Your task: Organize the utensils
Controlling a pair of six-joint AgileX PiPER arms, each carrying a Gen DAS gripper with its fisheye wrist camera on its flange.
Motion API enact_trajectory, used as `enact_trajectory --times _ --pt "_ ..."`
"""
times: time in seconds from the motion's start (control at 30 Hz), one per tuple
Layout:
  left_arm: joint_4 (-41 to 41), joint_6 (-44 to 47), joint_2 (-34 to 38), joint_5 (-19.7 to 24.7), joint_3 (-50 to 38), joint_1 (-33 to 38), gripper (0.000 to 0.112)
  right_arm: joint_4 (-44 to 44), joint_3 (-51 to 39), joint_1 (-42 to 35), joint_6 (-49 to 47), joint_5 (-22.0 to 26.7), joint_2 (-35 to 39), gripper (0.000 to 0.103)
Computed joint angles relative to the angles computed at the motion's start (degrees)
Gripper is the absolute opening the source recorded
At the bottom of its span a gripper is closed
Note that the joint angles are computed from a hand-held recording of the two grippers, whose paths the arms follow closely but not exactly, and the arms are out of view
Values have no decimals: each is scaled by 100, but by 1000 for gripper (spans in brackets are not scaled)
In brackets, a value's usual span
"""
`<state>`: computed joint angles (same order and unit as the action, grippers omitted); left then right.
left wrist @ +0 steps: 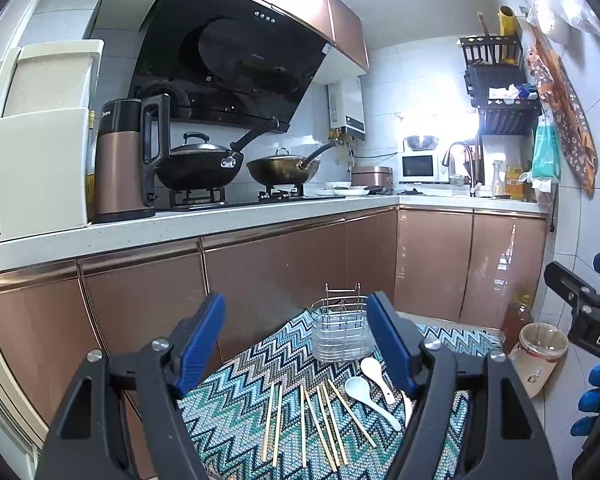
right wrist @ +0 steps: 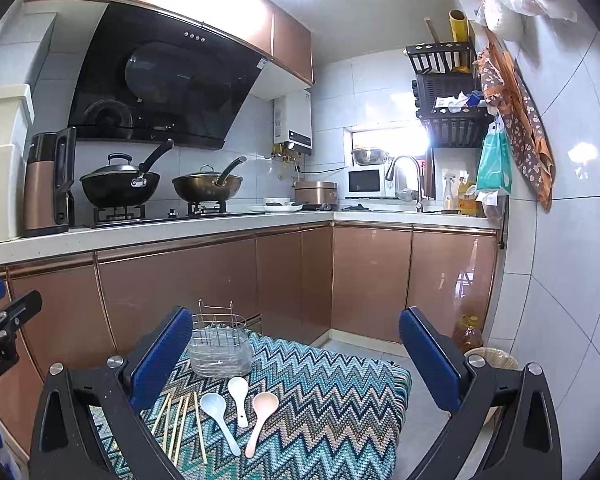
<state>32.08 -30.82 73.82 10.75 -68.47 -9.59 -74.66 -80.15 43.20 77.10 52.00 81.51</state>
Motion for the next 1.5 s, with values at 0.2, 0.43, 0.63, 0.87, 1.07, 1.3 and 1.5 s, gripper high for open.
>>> enact_trajectory --times 0.2,0.43,0.63,0.87,1.07,1.3,1.5 --pt "-120 119 91 87 -97 -12 71 58 -10 -67 -35 -61 36 103" --pt "-125 68 183 122 -132 -64 71 112 14 -169 -16 -160 70 103" --pt "-251 180 280 130 -173 -62 71 142 90 -271 47 -288 69 103" --pt "-40 -54 381 92 -245 -55 71 179 204 -467 130 -587 39 103" --pt "-1134 858 755 181 -621 134 71 600 90 -867 -256 -1015 162 103" --pt "-3786 3218 1853 1009 -1809 634 71 2052 -385 -1661 -1536 -1713 706 103" --pt "-5170 4275 3123 2312 -3214 1137 71 4507 -1045 -2418 -3905 -2113 1574 103"
